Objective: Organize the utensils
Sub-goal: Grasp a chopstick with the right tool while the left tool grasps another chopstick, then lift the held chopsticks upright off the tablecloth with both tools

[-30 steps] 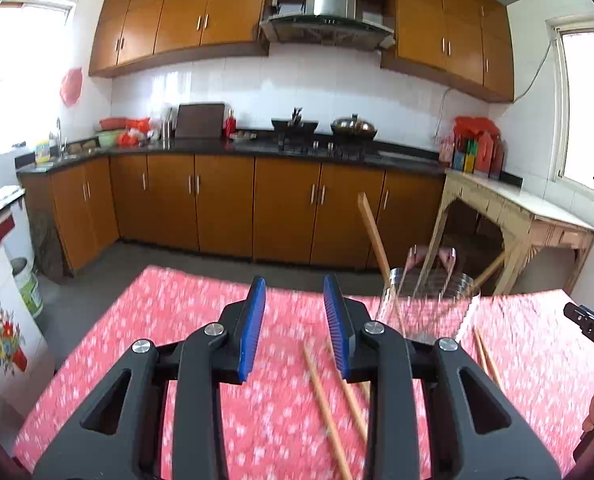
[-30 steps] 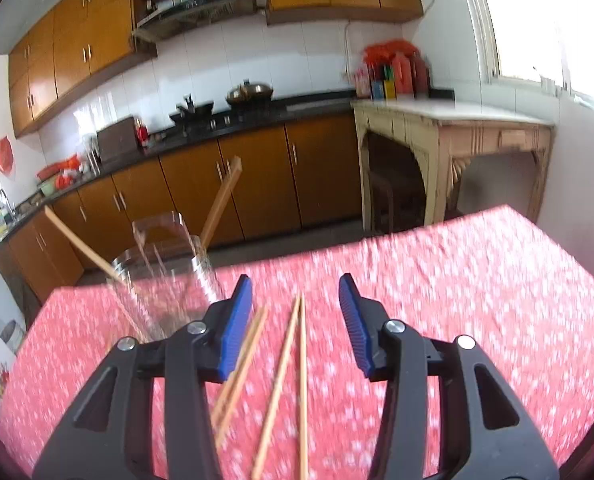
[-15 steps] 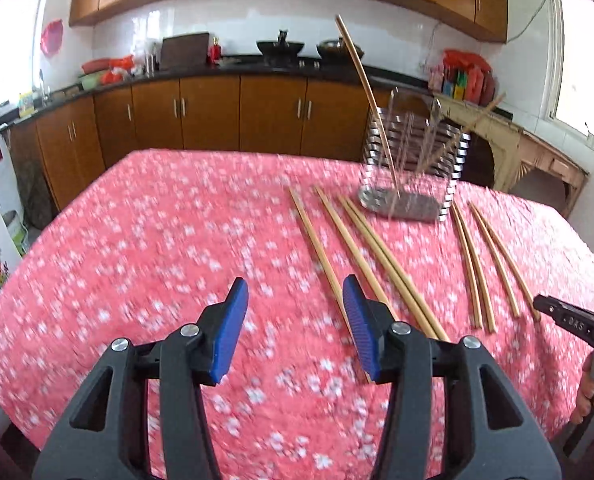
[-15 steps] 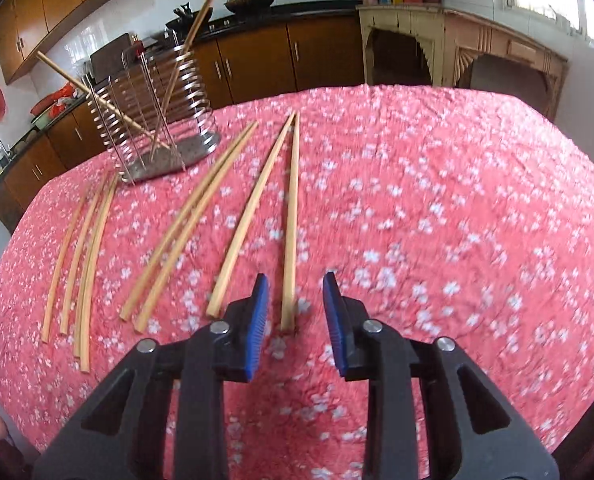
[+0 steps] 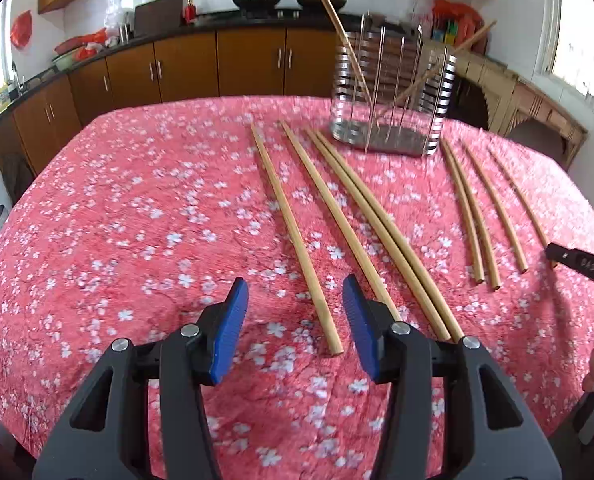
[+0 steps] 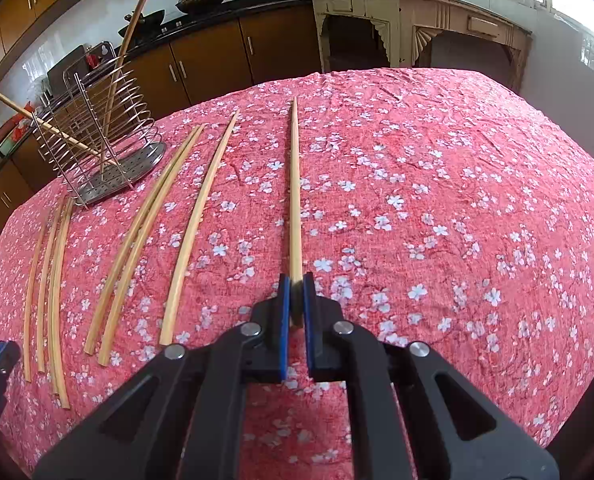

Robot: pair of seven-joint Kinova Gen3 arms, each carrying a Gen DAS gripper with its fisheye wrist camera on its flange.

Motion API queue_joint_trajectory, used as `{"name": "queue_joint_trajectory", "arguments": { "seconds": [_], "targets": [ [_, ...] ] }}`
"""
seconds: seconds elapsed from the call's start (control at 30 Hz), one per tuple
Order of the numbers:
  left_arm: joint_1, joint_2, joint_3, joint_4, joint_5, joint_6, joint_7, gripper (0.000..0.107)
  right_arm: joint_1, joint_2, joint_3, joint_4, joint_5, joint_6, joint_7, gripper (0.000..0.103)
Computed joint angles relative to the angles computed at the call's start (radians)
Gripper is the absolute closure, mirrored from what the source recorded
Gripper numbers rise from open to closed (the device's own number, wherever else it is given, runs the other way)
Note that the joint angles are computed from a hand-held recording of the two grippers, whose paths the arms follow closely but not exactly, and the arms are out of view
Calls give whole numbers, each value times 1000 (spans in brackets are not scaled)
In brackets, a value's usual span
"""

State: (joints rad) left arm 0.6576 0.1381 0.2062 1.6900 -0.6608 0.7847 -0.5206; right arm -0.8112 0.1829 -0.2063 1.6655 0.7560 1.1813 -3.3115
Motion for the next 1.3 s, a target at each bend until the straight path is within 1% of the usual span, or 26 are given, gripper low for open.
{"name": "queue_joint_trajectory", "arguments": {
  "seconds": [0.03,0.07,0.13,0.2,0.27,0.3,0.47,0.6,0.77,0.93,1.07,1.13,1.3],
  "targets": [
    [-4,17,4,-22,18,19,-24,63,2,1,0,-1,-2,-2,4,95],
    [-2,30,4,-38,28,34,-36,69,6,1,2,-4,-3,-6,8,95],
    [18,49,-7,-59,11,64,-26,78,16,8,9,-14,-6,-14,24,95],
    [26,62,-15,-79,11,89,-35,91,19,6,12,-16,-8,-15,35,95],
    [29,65,-25,-84,11,94,-34,98,27,7,16,-20,-10,-18,52,95],
    [31,65,-28,-85,11,97,-34,99,32,11,19,-26,-11,-22,61,95],
    [33,72,-38,-94,0,116,-29,100,35,17,25,-31,-10,-25,70,95],
    [25,80,-42,-110,6,128,-47,100,35,29,31,-45,-12,-21,85,95],
    [-11,111,-59,-166,42,157,-124,100,59,49,55,-73,-21,-16,134,95],
    [-35,151,-93,-229,51,199,-175,100,84,51,74,-76,-28,-19,158,95],
    [-33,154,-127,-221,28,186,-156,100,88,55,81,-68,-12,-11,156,95],
    [-57,142,-120,-207,50,159,-159,100,87,56,80,-64,-5,-7,155,95],
    [-52,147,-121,-211,36,171,-154,100,89,55,78,-61,-3,-9,154,95]
  ]
}}
